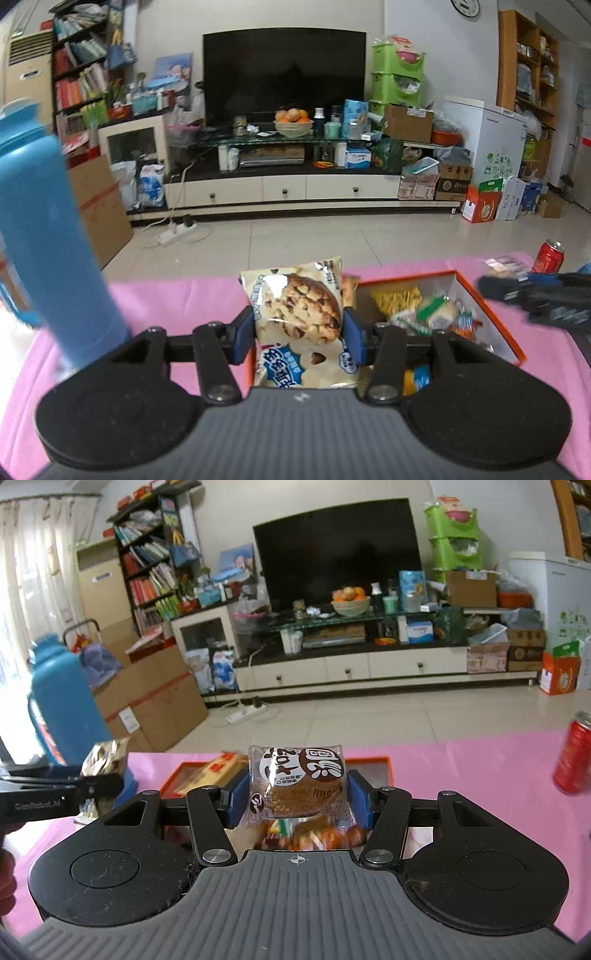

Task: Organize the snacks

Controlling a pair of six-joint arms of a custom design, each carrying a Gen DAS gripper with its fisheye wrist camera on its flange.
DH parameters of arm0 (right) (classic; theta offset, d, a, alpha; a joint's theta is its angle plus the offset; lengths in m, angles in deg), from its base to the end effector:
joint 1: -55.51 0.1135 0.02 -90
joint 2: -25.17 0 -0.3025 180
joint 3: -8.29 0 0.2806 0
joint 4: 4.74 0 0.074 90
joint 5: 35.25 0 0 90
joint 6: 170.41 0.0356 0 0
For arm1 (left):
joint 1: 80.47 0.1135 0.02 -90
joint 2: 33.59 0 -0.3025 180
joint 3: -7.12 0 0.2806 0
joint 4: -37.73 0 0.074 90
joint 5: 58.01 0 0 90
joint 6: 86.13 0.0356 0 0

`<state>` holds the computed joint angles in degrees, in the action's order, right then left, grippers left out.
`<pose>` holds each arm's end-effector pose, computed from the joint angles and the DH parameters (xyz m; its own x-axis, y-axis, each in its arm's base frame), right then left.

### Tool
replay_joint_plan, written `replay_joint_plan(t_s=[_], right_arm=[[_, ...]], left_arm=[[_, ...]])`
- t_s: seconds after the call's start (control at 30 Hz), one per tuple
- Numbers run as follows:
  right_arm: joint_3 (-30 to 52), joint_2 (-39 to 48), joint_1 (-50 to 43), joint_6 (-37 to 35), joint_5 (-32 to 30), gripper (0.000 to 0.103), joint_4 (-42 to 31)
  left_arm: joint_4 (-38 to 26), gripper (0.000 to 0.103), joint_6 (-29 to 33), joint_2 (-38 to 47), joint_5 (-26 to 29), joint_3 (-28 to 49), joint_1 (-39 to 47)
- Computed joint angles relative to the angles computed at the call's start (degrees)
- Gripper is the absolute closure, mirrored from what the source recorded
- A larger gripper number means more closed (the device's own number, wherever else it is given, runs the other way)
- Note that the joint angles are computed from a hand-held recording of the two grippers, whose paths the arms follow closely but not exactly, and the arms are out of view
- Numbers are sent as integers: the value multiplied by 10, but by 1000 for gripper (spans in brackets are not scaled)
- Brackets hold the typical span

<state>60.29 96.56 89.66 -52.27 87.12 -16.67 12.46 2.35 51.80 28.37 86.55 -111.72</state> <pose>0.2400 0.1398 0.2529 -0.4244 0.1934 -0.8846 0.1186 0.9804 0.1575 0.3161 -0.1892 0.3291 -0.4556 0.2455 -0.8557 0.4597 0.8880 0.0100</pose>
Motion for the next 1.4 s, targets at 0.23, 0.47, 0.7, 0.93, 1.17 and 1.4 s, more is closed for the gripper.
replay_joint_plan(t_s=[0.23, 0.47, 0.7, 0.93, 1.17, 1.4], right_arm=[[80, 186, -97, -48, -87, 61, 46], [56, 218, -113, -44, -121, 60, 116], [12, 143, -68, -38, -58, 43, 137], [-2, -11, 86, 34, 111, 19, -17], [99, -12, 363, 464, 326, 15, -478], [172, 140, 578, 1006, 312, 15, -850]], left_arm=[[11, 54, -12, 162, -12, 100, -21], [62, 46, 10, 196, -10, 95, -25], [100, 21, -26, 103, 5, 20, -16], [44, 19, -76, -63, -17, -82, -33], [-97, 16, -162, -279, -90, -198, -100], [-242, 13, -274, -422, -207, -267, -241]])
